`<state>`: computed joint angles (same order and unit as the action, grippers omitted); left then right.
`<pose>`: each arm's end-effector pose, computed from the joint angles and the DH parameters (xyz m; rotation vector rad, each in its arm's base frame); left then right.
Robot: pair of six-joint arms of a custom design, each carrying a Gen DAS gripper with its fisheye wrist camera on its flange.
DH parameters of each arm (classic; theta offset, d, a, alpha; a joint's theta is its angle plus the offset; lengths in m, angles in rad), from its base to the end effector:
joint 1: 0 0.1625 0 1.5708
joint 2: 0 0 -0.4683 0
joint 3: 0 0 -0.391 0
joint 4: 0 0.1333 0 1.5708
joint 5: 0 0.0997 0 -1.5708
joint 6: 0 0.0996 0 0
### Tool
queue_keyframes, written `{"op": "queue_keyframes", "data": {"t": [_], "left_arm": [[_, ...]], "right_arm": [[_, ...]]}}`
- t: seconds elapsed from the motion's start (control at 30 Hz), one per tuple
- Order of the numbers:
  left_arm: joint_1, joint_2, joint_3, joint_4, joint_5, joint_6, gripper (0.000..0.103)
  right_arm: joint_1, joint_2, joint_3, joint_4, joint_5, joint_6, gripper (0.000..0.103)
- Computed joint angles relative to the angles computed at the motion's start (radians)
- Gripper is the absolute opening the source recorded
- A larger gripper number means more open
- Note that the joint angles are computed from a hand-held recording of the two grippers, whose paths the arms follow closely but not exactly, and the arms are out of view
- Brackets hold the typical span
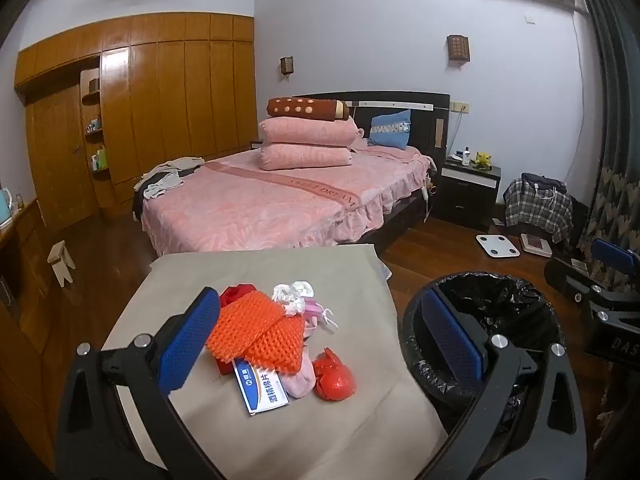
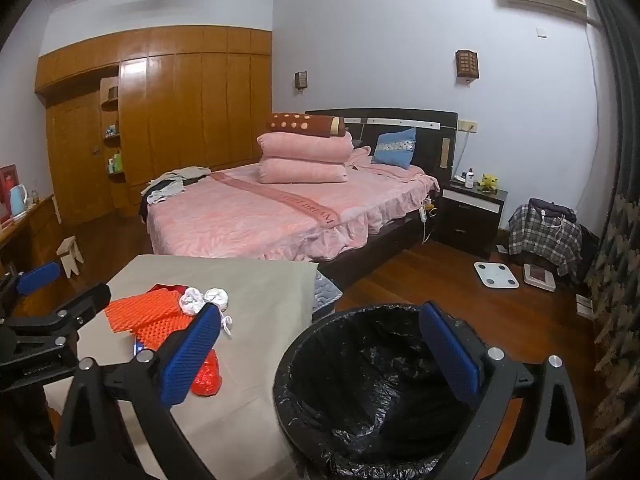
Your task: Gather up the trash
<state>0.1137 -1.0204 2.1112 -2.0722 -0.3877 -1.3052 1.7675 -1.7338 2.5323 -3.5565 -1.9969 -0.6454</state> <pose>-0.4587 -0.2794 0.1281 0.5780 2.0321 -1.2473 0.1526 -0.2941 0.4030 0.5947 -2.0990 1.3163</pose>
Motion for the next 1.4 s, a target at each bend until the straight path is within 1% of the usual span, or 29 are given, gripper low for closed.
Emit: {"op": "queue_keyframes", "data": {"t": [0.27,0.33,0.8,1.4], "left_arm": [[0.008,0.008,0.003,-0.034,0.001,0.021,0.098],[0.0,0.001,0.002,-0.009,0.004,0.003,0.098],[0.0,0.0,0.003,-0.014,0.003,0.005,0.098],[0.002,-0.007,0.012,-0.019,0.003,0.008,0.098]], "right_arm": [[-0.007,-0.002,0.001,0.006,0.006,0.005,0.097],[-0.001,0.007,0.001,-0.007,-0.002,-0.001,0.097],[-0.002,0.009,0.0,-0.005,-0.003,0.003,0.097],[0.0,0.032,0.002,-0.032,-0.006,0.0,0.097]]}}
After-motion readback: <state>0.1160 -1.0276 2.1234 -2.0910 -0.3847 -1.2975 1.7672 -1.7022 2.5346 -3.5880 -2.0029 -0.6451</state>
